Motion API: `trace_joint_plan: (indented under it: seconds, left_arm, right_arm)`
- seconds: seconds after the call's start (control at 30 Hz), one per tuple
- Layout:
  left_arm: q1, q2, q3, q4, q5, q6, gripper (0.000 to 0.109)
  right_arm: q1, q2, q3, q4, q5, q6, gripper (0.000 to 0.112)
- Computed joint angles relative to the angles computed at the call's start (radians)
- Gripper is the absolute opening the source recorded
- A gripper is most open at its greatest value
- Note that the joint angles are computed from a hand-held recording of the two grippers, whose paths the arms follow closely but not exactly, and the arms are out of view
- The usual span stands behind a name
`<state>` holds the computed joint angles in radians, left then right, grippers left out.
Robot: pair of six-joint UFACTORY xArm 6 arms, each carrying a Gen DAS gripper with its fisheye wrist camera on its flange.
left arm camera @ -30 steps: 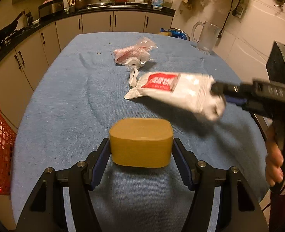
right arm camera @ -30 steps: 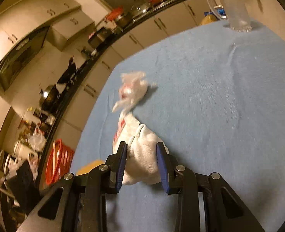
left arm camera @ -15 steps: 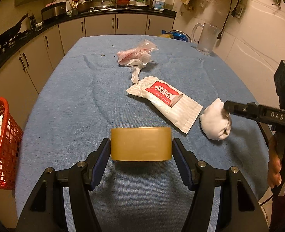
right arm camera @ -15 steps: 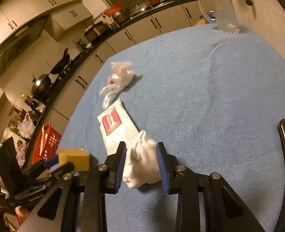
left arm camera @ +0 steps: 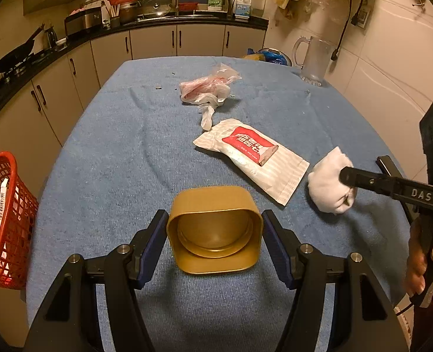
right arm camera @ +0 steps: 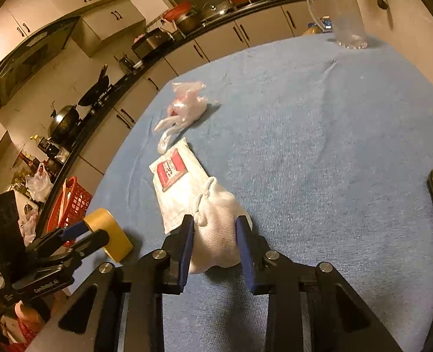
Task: Collect trash
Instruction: 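Carry the tan container and white cloth toward the red basket with both grippers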
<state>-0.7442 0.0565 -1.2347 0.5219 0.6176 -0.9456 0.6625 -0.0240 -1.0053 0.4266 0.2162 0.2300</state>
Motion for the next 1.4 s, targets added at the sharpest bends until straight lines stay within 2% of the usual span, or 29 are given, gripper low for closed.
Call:
trace_joint_plan:
  seconds: [0.23,0.9,1.17,1.4]
  left_arm:
    - [0.002,0.0,0.003,0.01,-0.006,-0.01,0.063]
    - [0.006,-0.058,0.044,0.064,-0.024,-0.068,0.063]
    - [0.028,-0.145,0.097,0.127,-0.018,-0.13,0.063]
    - [0.061,-0.254,0.168,0.184,0.0,-0.187,0.063]
  right_arm:
    - [0.012,-0.018,0.013,-0.009,-0.027,0.017,0.031]
    - [0.039,-0.004,-0.032,0.043,-0.026,-0.032,0.031]
    - [0.063,0.039,-0.108,0.061,-0.005,-0.063,0.031]
    - [0.101,0.119,-0.232,0.05,0.03,-0.077,0.031]
